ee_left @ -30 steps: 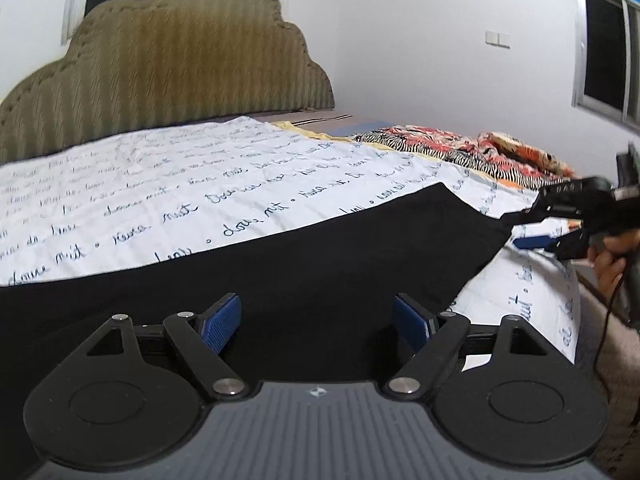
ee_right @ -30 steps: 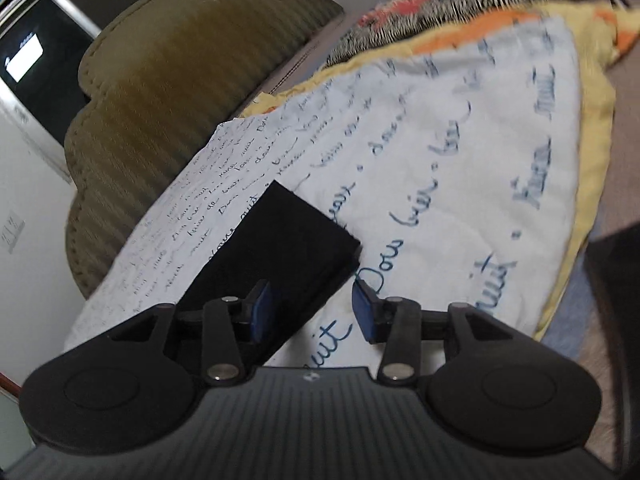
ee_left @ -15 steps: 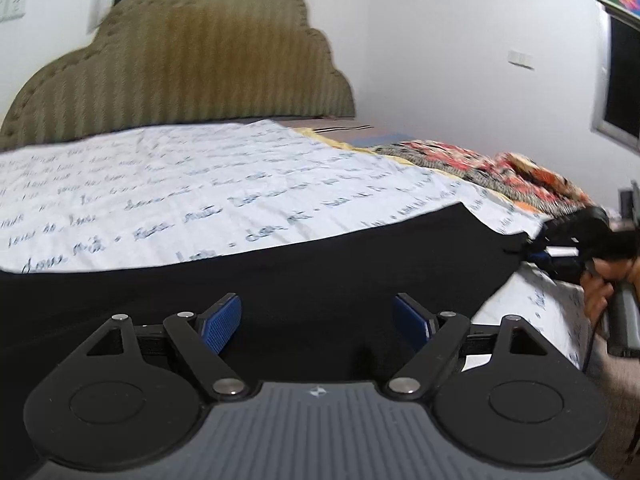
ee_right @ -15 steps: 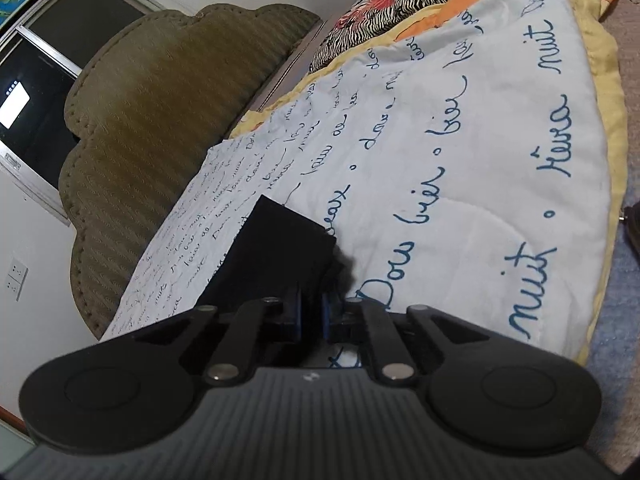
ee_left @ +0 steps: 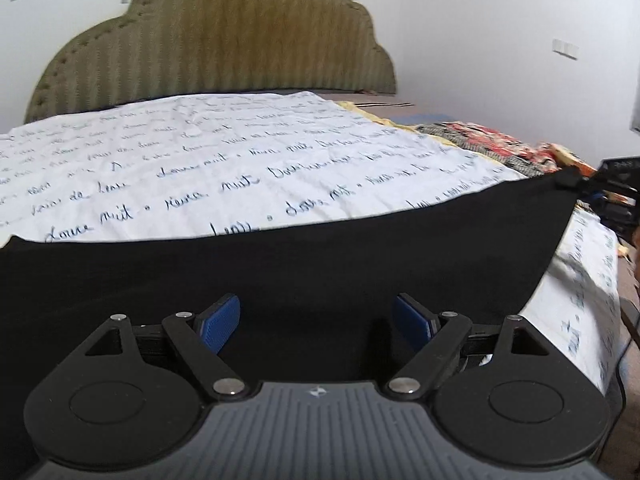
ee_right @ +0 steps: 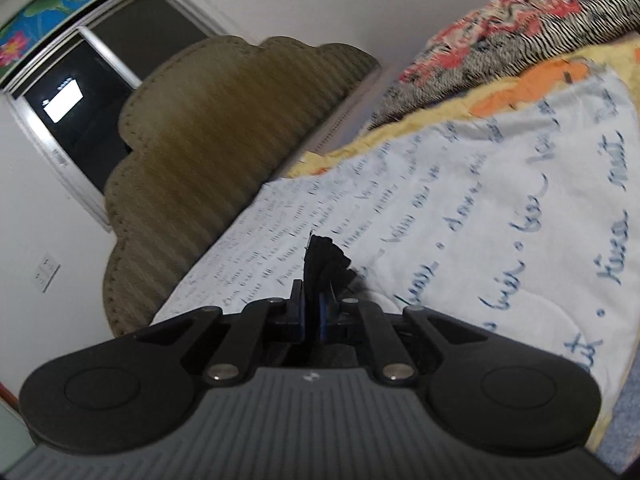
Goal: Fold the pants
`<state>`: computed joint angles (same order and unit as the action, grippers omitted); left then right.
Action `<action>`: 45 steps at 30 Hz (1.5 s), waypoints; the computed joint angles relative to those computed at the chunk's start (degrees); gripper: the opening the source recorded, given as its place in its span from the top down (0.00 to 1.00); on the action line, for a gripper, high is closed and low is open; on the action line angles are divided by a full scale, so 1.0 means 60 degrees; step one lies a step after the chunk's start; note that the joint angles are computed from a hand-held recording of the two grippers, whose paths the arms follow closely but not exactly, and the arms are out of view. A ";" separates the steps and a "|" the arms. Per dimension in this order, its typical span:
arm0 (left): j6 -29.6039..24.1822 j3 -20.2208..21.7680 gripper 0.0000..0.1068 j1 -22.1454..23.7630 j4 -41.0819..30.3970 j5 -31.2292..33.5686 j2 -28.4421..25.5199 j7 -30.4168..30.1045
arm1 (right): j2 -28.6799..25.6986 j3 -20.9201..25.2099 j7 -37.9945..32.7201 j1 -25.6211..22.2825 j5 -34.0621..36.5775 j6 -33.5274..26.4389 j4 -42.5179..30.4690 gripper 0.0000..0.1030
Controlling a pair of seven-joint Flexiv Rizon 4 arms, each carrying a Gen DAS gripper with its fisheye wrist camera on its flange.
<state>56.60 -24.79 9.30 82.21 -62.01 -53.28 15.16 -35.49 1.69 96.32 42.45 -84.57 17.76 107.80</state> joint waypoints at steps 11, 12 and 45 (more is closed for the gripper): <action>0.1988 0.0463 0.21 -0.1496 -0.0105 0.1992 -0.0030 -0.1600 | -0.0066 0.0106 0.2735 -0.0774 -0.0638 0.1962 0.0941 0.93; 0.1983 0.0153 0.21 -0.1267 0.0075 0.1970 0.0053 -0.1430 | -0.0051 0.0093 0.2733 -0.0741 -0.0688 0.1911 0.0956 0.93; 0.8384 -0.4554 0.10 0.2069 -0.0948 0.4084 -0.2235 -0.0406 | -0.2144 -0.1120 -1.0051 0.0918 0.0592 -0.0126 -0.4817 0.92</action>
<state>106.90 -52.11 21.71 76.53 -37.51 -66.69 12.72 -48.36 -5.03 36.01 47.96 -81.02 17.01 78.90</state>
